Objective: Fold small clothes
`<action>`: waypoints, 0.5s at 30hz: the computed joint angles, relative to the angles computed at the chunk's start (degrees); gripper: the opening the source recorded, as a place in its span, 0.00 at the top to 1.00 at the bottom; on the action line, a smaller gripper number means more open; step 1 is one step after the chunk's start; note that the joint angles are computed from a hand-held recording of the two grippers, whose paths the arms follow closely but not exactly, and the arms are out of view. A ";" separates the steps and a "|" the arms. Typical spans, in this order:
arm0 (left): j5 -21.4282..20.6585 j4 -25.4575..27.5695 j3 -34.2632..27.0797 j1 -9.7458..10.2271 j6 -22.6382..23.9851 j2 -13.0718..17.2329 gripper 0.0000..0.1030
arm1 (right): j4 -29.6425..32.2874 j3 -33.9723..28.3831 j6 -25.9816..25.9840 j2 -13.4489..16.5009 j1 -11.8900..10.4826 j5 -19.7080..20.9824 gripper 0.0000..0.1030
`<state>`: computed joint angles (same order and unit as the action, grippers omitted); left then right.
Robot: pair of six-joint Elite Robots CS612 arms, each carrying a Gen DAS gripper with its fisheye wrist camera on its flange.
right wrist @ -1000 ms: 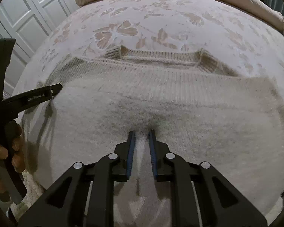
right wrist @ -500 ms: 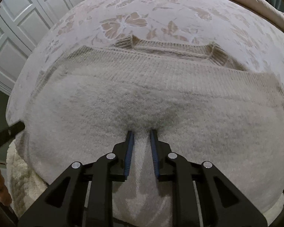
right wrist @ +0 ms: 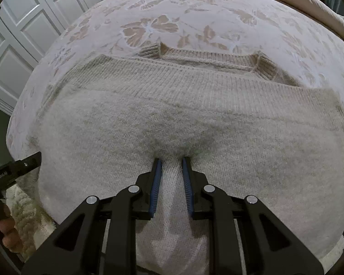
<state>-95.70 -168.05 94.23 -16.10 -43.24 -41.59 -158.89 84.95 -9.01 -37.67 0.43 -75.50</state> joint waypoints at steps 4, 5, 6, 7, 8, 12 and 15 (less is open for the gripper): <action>-1.77 -3.31 0.99 0.08 1.26 -1.09 0.88 | -0.33 0.12 0.19 0.03 -0.19 0.78 0.82; -2.15 -5.06 1.54 -0.14 1.54 -1.66 0.88 | -0.55 0.20 0.23 0.06 -0.30 1.21 0.82; -2.26 -6.05 1.75 -0.36 2.09 -2.07 0.88 | -0.70 0.29 0.36 0.04 -0.37 1.51 0.82; -2.49 -7.12 1.97 -0.64 2.70 -2.50 0.88 | -0.72 0.37 0.80 0.04 -0.62 2.41 0.82; -3.20 -8.19 2.00 -1.03 3.68 -3.00 0.89 | -0.48 0.39 1.40 -0.02 -0.80 3.13 0.82; -2.78 -8.76 1.45 -3.48 9.25 -4.66 0.89 | 0.13 1.85 5.49 -1.44 -2.35 8.26 0.68; -4.41 -8.63 -0.16 -5.10 12.28 -4.71 0.89 | -3.67 5.62 7.50 -3.33 -4.13 11.04 0.65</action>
<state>-100.11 -176.68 94.07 -21.20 -30.95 -46.30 -162.56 90.58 -1.50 -40.99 -3.71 -64.46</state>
